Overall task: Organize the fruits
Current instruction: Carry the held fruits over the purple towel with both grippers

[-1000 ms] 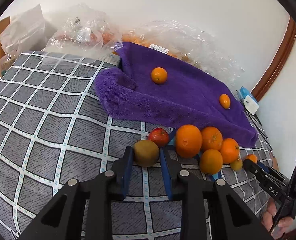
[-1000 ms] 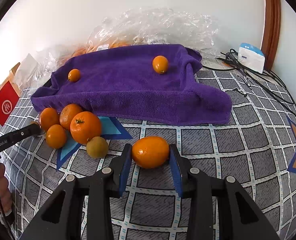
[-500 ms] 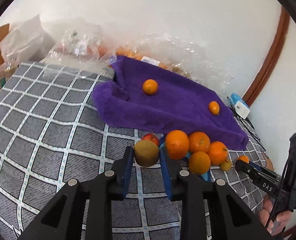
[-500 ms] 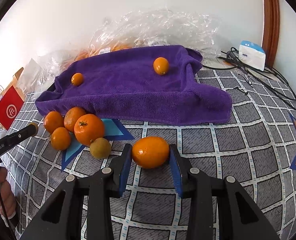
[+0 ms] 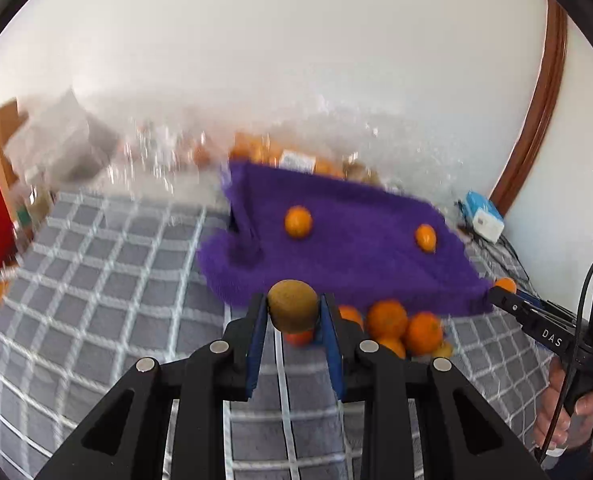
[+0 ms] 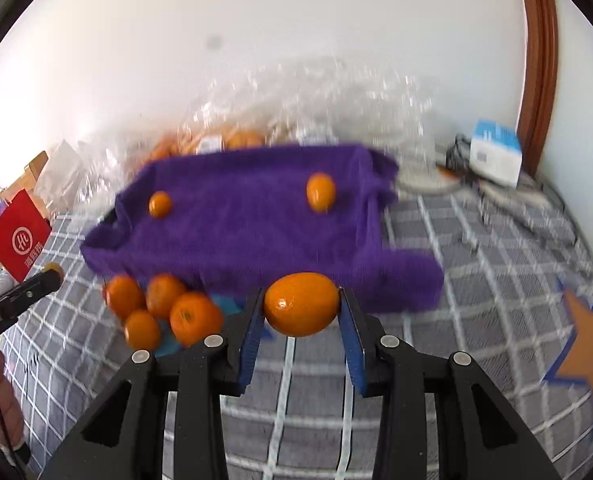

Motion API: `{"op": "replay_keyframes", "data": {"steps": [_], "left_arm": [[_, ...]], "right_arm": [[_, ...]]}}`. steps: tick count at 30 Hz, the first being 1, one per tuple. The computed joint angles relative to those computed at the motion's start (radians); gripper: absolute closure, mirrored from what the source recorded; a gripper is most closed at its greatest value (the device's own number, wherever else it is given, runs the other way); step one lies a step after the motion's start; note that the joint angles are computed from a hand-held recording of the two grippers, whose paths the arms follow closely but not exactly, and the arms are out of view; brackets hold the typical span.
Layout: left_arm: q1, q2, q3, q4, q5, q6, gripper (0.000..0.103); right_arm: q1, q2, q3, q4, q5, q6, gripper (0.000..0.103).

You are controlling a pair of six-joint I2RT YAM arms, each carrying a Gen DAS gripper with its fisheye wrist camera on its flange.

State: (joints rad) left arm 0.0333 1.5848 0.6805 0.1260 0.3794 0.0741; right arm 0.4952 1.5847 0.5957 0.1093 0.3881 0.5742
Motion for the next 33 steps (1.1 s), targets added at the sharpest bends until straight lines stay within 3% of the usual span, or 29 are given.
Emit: {"op": "replay_keyframes", "data": {"steps": [8,19,25,33], "left_arm": [[-0.045,0.087,0.172,0.017,-0.065,-0.029,0.077],[-0.105,0.397,0.426,0.032,-0.184,-0.085,0.077],[-0.088,0.508,0.48,0.026,-0.14,-0.095,0.077],[-0.093,0.539,0.489,0.016,-0.086,-0.091,0.077]], "right_arm": [[-0.121,0.086,0.162,0.001,-0.103,-0.075,0.066],[-0.19,0.342,0.313,0.047,-0.107,-0.097,0.066],[-0.219,0.409,0.323,0.082,-0.161,-0.081,0.066],[-0.223,0.486,0.375,0.067,-0.166,-0.085,0.066]]}}
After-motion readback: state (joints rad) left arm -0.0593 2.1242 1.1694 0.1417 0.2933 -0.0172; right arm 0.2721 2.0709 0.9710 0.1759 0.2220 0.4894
